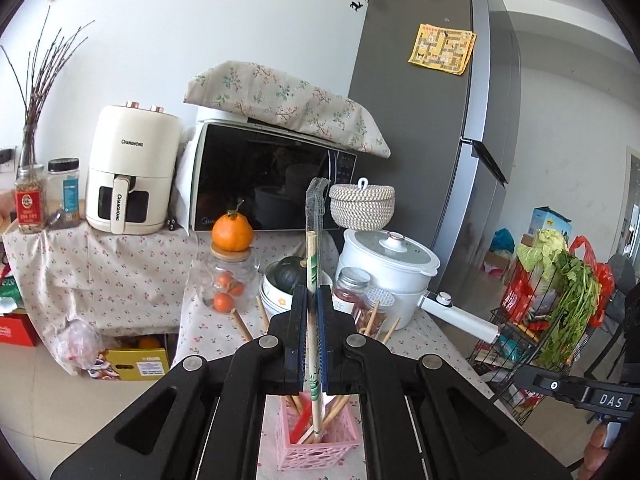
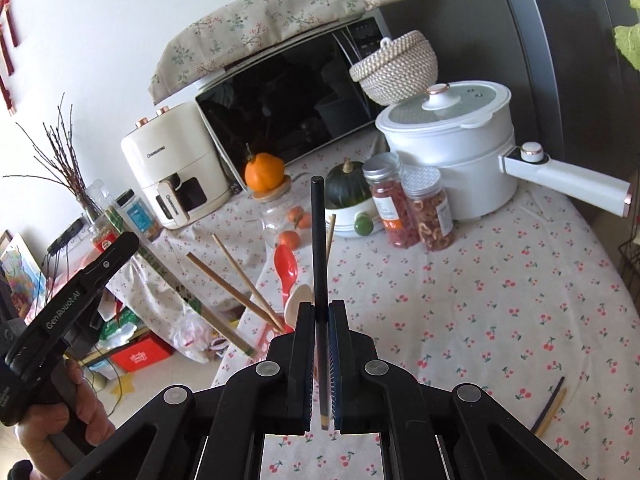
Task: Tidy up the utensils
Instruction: 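Drop the wrapped chopsticks into the caddy with the left tool while the right tool drops the black chopstick in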
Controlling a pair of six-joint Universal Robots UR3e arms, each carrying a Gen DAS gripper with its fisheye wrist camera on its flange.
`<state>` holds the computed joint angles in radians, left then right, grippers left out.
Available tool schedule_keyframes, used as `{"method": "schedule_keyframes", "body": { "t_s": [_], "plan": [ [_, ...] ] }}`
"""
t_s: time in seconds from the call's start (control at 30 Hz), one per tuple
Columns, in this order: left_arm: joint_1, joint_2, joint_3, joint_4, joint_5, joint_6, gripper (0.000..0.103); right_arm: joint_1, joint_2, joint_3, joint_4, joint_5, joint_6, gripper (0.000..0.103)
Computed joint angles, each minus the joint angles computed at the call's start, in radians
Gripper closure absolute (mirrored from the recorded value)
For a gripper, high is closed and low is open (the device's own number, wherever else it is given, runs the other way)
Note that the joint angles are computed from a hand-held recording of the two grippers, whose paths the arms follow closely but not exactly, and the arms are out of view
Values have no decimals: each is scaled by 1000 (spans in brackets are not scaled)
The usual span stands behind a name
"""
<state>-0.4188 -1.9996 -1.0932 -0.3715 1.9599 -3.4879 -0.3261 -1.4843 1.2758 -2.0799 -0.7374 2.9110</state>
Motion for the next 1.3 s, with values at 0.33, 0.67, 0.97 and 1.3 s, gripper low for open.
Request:
{"method": "schedule_keyframes", "body": {
  "t_s": [0.33,0.67,0.97,1.3],
  "plan": [
    [14,-99,50,-31,-1,14,98,0,7,-2,-17,-14,5,98],
    [79,-82,135,-339,-206,-78,49,6,21,-32,-25,12,29,98],
    [82,50,70,-613,-243,-115,39,32,78,-104,-122,33,162,98],
    [105,134,-76,-624,-293,-89,37,140,216,-225,-241,-97,282,98]
  ]
}}
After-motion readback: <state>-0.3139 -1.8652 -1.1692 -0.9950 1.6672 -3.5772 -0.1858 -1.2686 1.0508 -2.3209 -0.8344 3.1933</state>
